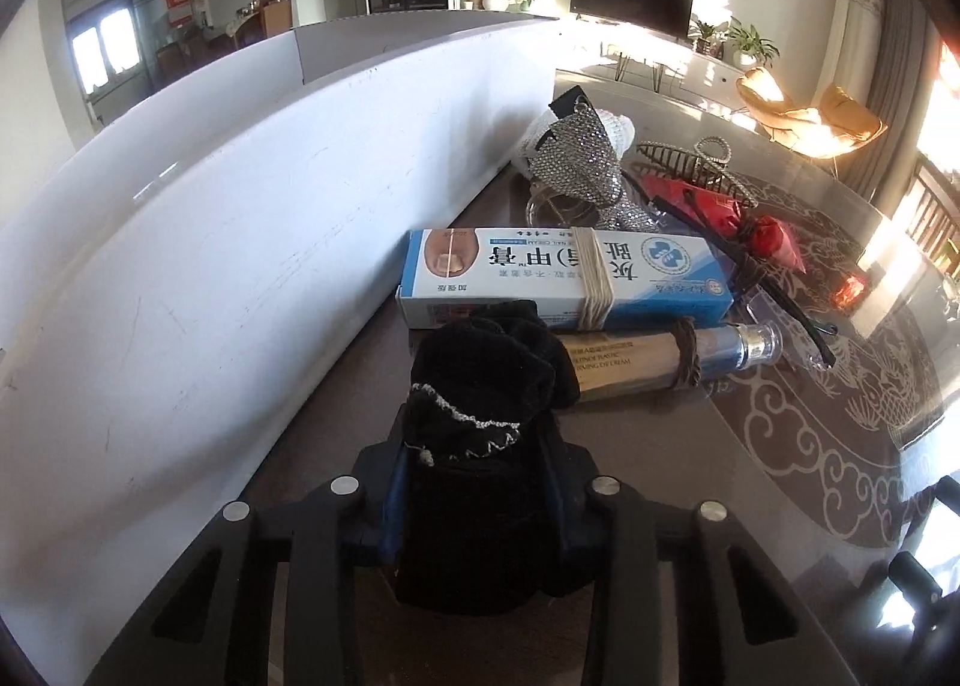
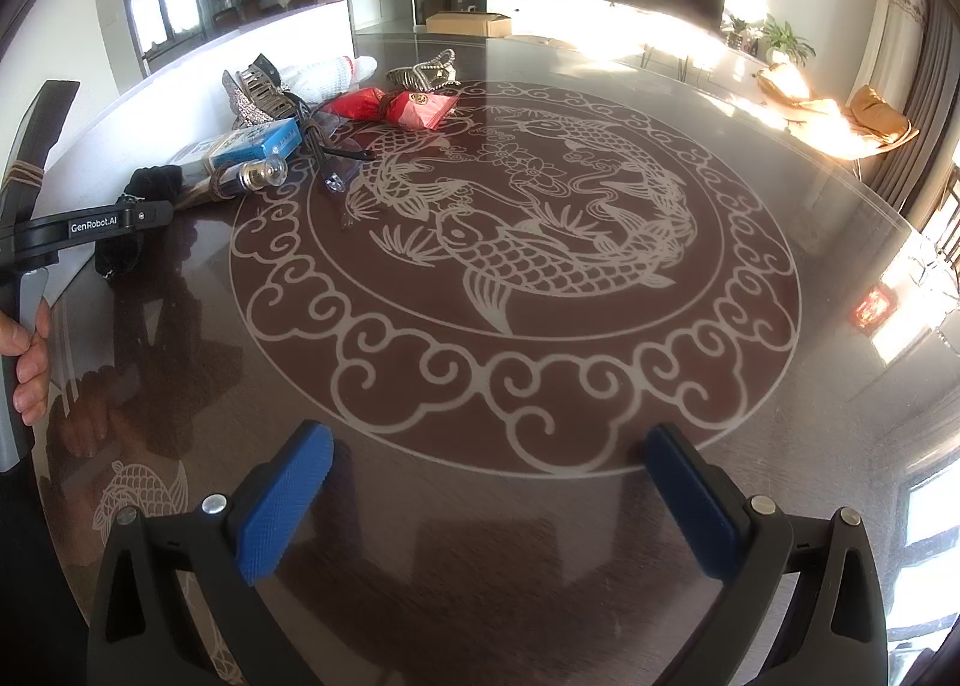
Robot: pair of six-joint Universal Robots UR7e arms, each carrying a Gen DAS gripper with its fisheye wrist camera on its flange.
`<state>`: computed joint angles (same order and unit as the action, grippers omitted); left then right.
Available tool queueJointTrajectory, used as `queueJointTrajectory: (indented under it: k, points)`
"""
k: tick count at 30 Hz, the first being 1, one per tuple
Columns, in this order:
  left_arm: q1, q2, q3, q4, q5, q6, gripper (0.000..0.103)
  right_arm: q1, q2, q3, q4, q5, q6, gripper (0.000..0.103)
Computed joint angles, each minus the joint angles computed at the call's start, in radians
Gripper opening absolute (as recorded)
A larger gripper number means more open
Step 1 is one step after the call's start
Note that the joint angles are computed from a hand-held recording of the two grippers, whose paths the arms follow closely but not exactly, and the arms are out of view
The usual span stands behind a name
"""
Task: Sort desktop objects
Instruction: 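Lower the left gripper onto the black cloth bag and close it, then grasp the gold HIH tube with the right gripper while the left gripper holds the cloth bag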
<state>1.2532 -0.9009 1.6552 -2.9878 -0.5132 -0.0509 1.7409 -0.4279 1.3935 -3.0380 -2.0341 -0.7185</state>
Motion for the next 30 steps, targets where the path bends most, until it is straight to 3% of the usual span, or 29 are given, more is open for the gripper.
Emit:
queueJointTrajectory:
  k: [8, 11, 15, 18, 20, 23, 25, 27, 29, 30]
  points:
    - [-0.02, -0.072, 0.05, 0.171, -0.149, -0.073, 0.034, 0.0, 0.0, 0.0, 0.0, 0.0, 0.0, 0.103]
    - [-0.012, -0.089, 0.069, 0.15, -0.178, -0.116, 0.034, 0.0, 0.0, 0.0, 0.0, 0.0, 0.0, 0.103]
    - [-0.027, -0.102, 0.111, 0.133, -0.141, -0.138, 0.034, 0.003, 0.008, -0.015, 0.018, 0.0, 0.01, 0.103]
    - [-0.027, -0.116, 0.136, 0.119, -0.126, -0.15, 0.034, 0.011, 0.016, -0.074, 0.174, 0.125, 0.022, 0.103]
    - [-0.023, -0.119, 0.137, 0.113, -0.132, -0.156, 0.034, 0.045, 0.066, -0.152, 0.229, 0.155, -0.031, 0.103]
    - [-0.019, -0.144, 0.157, 0.113, -0.141, -0.179, 0.034, 0.095, 0.161, -0.311, 0.33, 0.208, -0.194, 0.103]
    - [-0.014, -0.153, 0.159, 0.118, -0.148, -0.201, 0.034, 0.128, 0.246, -0.446, 0.406, 0.19, -0.297, 0.097]
    - [-0.009, -0.167, 0.166, 0.122, -0.156, -0.229, 0.034, 0.15, 0.334, -0.612, 0.56, 0.161, -0.343, 0.074]
    - [-0.004, -0.181, 0.176, 0.119, -0.164, -0.25, 0.034, 0.166, 0.405, -0.739, 0.666, 0.119, -0.377, 0.06]
    - [-0.002, -0.184, 0.179, 0.115, -0.171, -0.255, 0.034, 0.171, 0.426, -0.775, 0.691, 0.108, -0.397, 0.06]
